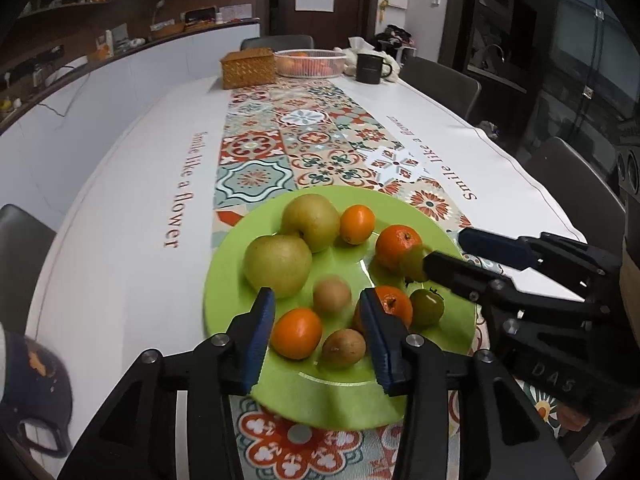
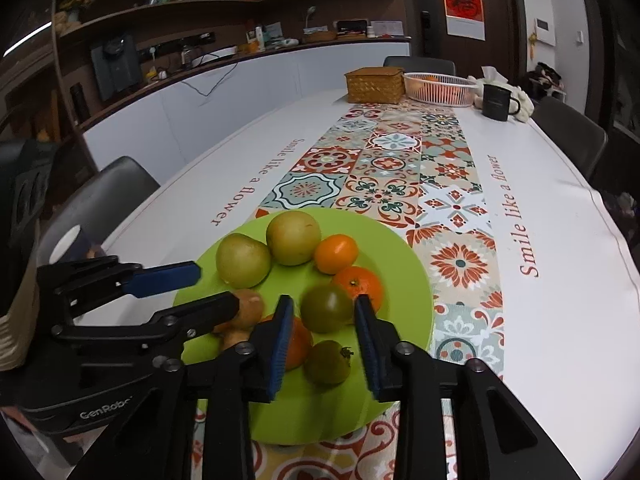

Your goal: Organize fruits

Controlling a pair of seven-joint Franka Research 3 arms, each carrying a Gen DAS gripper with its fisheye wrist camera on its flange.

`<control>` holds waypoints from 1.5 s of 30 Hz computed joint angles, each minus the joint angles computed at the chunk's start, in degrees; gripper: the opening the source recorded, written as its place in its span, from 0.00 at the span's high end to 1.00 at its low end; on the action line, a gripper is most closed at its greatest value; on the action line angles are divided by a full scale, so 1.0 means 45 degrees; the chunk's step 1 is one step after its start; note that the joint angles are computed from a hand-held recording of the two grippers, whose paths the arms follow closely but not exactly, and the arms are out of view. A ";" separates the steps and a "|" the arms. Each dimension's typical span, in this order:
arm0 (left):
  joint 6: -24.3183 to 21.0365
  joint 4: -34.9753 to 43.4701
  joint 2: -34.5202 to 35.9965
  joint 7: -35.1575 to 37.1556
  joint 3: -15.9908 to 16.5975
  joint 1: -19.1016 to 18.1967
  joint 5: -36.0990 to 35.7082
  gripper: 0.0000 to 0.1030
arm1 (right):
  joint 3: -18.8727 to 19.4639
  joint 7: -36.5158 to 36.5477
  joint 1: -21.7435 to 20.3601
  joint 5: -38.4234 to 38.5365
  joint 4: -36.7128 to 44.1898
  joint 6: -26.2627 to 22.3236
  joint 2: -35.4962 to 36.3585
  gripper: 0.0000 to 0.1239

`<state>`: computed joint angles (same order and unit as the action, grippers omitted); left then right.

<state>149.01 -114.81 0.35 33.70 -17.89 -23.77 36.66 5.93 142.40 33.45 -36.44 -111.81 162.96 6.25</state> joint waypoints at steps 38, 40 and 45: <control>-0.4350 -0.2934 -0.7188 -0.4433 -0.3758 -0.0810 0.1110 0.10 | 0.6401 0.4020 -0.3066 -0.0846 -0.5435 -0.3738 -0.9971 0.30; -0.4574 -0.2987 -0.7399 -0.4559 -0.3938 -0.0907 0.1093 0.07 | 0.6632 0.3903 -0.3109 -0.0376 -0.5642 -0.3786 -1.0403 0.30; -0.5187 -0.3067 -0.7792 -0.4897 -0.4376 -0.1057 0.1106 0.02 | 0.7068 0.3653 -0.3148 0.0812 -0.6140 -0.3857 -1.1400 0.29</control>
<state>125.67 -128.61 -34.71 11.66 -37.58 -28.53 41.64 37.74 158.84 19.29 -32.79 -139.44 145.61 -45.05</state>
